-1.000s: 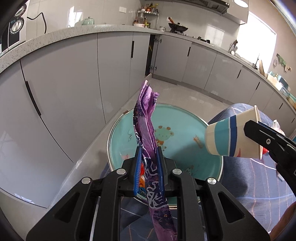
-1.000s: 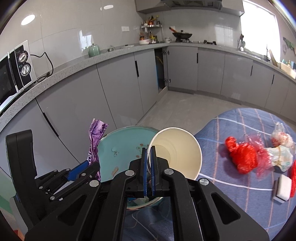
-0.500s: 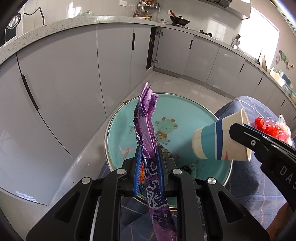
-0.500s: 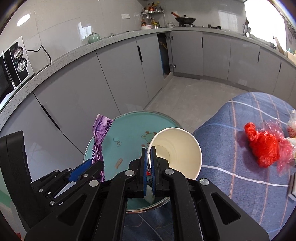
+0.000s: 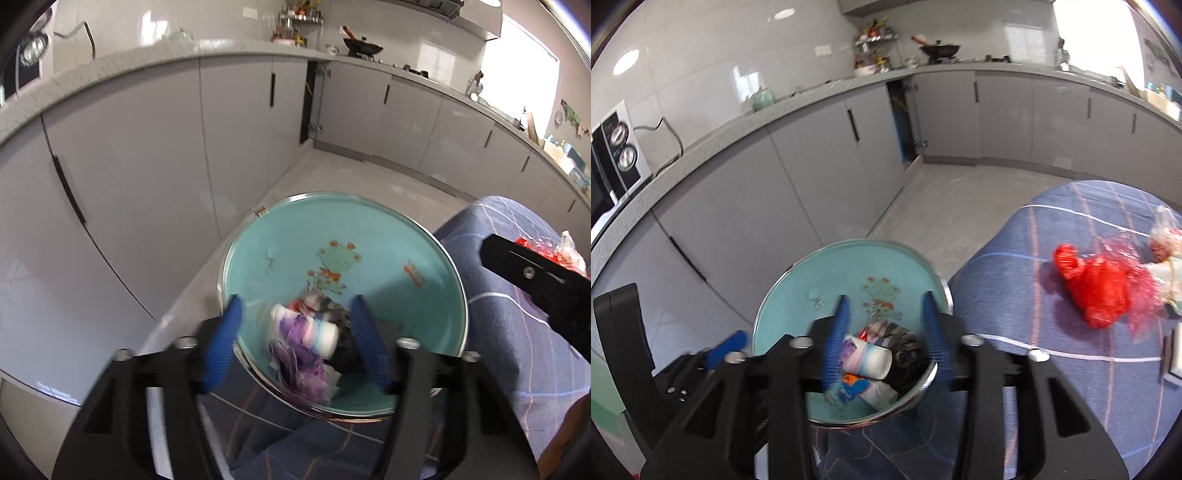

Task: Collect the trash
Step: 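Open the right tool dropping the cup into the bin while the left tool releases the purple wrapper, then move both open tools back over the trash on the table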

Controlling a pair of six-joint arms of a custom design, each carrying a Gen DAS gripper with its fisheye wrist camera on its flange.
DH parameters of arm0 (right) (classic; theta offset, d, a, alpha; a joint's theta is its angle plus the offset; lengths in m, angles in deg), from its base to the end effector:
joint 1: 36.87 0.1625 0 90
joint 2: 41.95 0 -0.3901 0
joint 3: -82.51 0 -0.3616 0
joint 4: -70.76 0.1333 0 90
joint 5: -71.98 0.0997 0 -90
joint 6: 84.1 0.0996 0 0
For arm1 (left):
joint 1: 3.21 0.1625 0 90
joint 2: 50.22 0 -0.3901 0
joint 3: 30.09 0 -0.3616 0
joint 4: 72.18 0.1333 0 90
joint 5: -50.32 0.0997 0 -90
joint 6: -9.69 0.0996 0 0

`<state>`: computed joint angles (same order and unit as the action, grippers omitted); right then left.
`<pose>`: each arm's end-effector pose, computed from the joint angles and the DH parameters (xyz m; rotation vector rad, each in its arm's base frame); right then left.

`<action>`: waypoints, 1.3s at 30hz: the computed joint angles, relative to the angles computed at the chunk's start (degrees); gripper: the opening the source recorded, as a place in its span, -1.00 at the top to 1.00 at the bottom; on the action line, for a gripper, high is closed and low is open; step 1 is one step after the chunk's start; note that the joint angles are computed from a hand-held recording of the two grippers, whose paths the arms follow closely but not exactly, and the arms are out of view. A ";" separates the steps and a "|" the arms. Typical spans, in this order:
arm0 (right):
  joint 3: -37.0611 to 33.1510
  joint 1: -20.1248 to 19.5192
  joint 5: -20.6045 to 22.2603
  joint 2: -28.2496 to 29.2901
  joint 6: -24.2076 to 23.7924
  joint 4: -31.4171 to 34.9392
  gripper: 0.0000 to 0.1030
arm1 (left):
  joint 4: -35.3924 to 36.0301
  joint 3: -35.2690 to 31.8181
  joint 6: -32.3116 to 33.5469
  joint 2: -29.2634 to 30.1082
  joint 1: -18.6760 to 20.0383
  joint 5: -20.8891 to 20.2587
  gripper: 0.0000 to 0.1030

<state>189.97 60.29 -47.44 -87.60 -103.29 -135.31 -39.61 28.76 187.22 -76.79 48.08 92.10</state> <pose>0.1550 -0.5572 0.1530 0.2248 -2.3287 1.1177 -0.2086 -0.5922 0.0414 0.5103 2.3171 -0.8646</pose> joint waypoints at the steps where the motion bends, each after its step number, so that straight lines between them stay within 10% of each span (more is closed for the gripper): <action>1: 0.54 0.13 -0.45 -0.04 -0.37 -1.61 0.01 | -0.73 0.47 0.61 -0.26 -0.24 -0.47 -0.32; 10: 4.77 0.45 -1.02 -1.26 -3.27 -11.85 -0.43 | -3.37 3.51 0.59 -1.69 -2.20 -3.34 -0.80; 39: 15.75 -0.97 -0.37 -8.35 -2.73 -21.54 -0.74 | -9.72 15.30 -0.49 -6.73 -9.72 -7.53 -0.89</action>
